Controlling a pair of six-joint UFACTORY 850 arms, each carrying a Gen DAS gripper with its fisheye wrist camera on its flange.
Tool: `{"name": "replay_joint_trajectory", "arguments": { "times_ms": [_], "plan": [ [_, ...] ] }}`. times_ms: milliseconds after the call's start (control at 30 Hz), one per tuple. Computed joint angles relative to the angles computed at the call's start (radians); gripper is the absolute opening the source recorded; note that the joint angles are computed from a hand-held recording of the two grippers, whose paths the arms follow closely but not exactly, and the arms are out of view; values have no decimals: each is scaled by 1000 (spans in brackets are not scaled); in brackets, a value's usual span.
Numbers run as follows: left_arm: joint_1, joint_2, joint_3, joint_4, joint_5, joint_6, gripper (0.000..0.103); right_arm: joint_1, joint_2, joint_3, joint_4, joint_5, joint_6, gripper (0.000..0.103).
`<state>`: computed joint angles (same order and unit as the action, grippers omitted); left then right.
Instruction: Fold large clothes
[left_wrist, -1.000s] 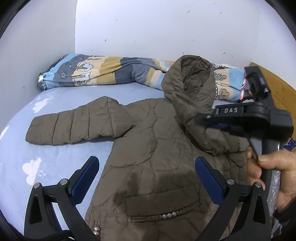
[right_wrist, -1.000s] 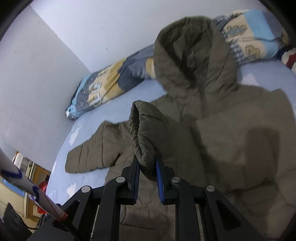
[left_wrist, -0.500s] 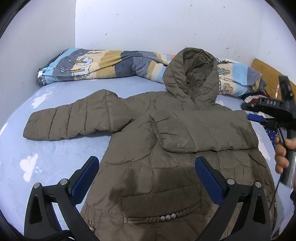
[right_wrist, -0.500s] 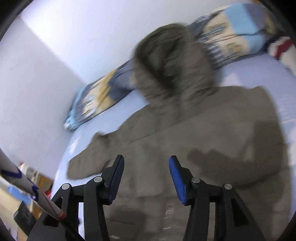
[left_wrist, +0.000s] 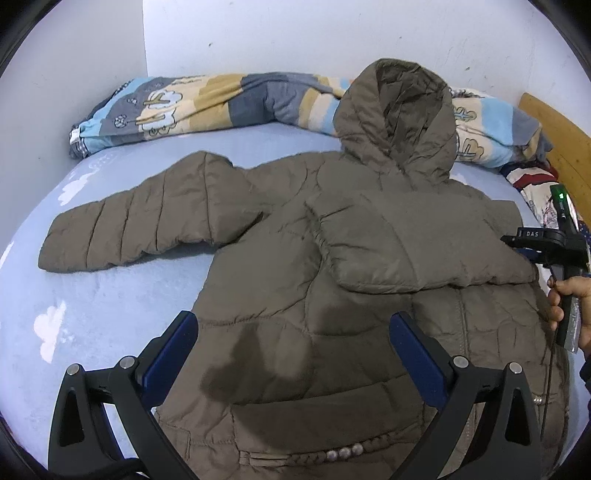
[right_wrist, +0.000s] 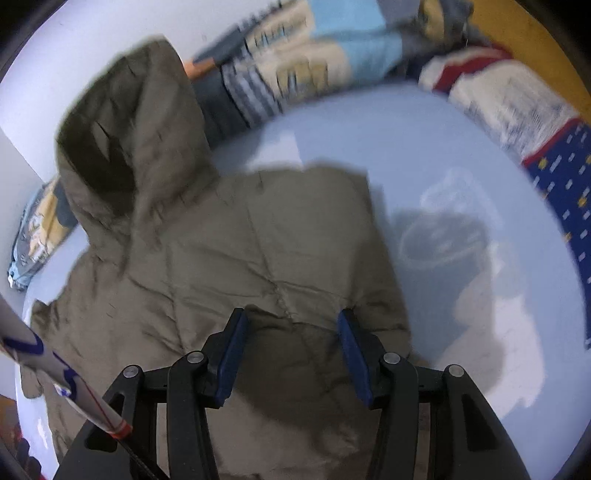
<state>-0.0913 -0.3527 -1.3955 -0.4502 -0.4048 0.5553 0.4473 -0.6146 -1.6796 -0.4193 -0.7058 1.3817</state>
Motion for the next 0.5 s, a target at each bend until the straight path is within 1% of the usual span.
{"name": "replay_joint_trajectory", "arguments": {
  "times_ms": [33,67,100,133,167,200,267,333,400,467,500],
  "plan": [
    [3,-2,-2,0,-2,-5,103,3,-8,-13,-7,-19,-6,55],
    [6,-3,-3,-5,-2,-6,103,9,-22,-43,-21,-62,-10,55],
    [8,-2,-3,-5,-2,-11,103,23,-38,-84,-61,-128,6,55],
    [10,-1,-3,-5,0,-19,103,41,-49,-117,-106,-173,27,55],
    [12,0,-4,-6,-2,-21,103,59,-54,-140,-147,-188,43,55],
    [14,2,-3,-10,-2,-21,103,74,-55,-155,-170,-179,48,55],
    [17,7,1,-18,-3,-14,103,108,-69,-204,-188,-128,14,56],
    [20,14,6,-31,0,2,103,130,-107,-272,-123,-75,-82,58],
    [26,19,11,-43,0,15,103,153,-179,-387,-13,-47,-201,58],
    [31,20,10,-50,-2,20,103,172,-258,-509,57,-67,-290,58],
    [34,20,8,-48,-3,16,103,181,-318,-600,88,-109,-334,58]
  ]
}}
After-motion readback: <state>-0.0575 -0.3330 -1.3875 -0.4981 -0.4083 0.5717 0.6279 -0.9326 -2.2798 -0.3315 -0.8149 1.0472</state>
